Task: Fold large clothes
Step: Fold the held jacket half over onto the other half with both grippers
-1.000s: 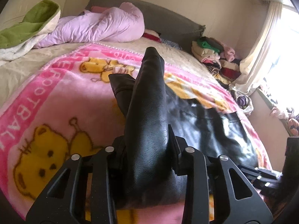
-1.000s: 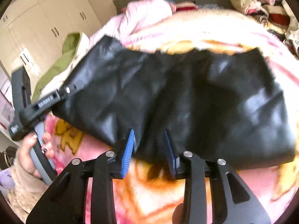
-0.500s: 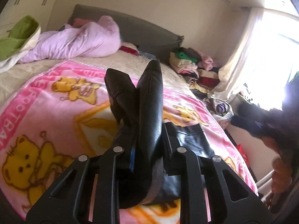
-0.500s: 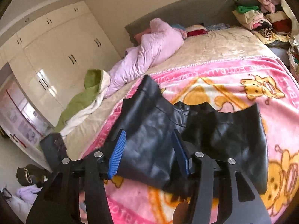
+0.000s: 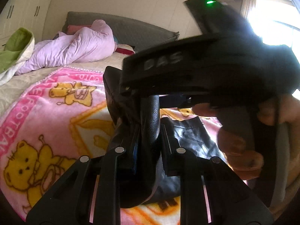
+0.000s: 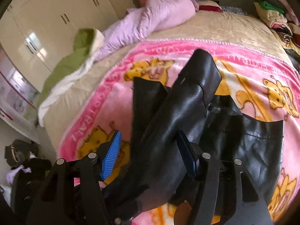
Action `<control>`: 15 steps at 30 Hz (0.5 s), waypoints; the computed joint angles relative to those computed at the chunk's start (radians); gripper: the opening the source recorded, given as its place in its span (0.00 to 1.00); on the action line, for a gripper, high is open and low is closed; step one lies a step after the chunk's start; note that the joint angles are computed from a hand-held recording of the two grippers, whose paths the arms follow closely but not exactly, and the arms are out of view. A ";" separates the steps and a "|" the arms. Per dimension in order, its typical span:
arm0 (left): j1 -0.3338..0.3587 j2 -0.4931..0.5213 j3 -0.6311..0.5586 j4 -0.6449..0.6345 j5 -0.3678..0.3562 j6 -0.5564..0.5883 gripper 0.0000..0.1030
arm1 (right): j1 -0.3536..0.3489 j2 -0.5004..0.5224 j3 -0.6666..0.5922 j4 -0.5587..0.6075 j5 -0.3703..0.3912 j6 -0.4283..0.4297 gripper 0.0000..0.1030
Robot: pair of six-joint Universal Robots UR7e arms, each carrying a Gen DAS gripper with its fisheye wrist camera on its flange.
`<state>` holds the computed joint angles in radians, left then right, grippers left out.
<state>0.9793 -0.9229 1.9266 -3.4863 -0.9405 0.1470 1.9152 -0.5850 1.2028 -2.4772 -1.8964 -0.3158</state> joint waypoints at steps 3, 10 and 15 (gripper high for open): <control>0.001 0.004 -0.002 -0.003 0.005 0.005 0.12 | -0.003 0.013 -0.009 0.000 -0.007 -0.014 0.39; -0.022 -0.014 0.010 0.001 -0.007 0.052 0.31 | -0.053 -0.050 0.062 -0.089 0.122 -0.109 0.24; -0.063 -0.030 0.030 0.015 -0.029 0.068 0.56 | -0.112 -0.120 0.097 -0.116 0.172 -0.124 0.18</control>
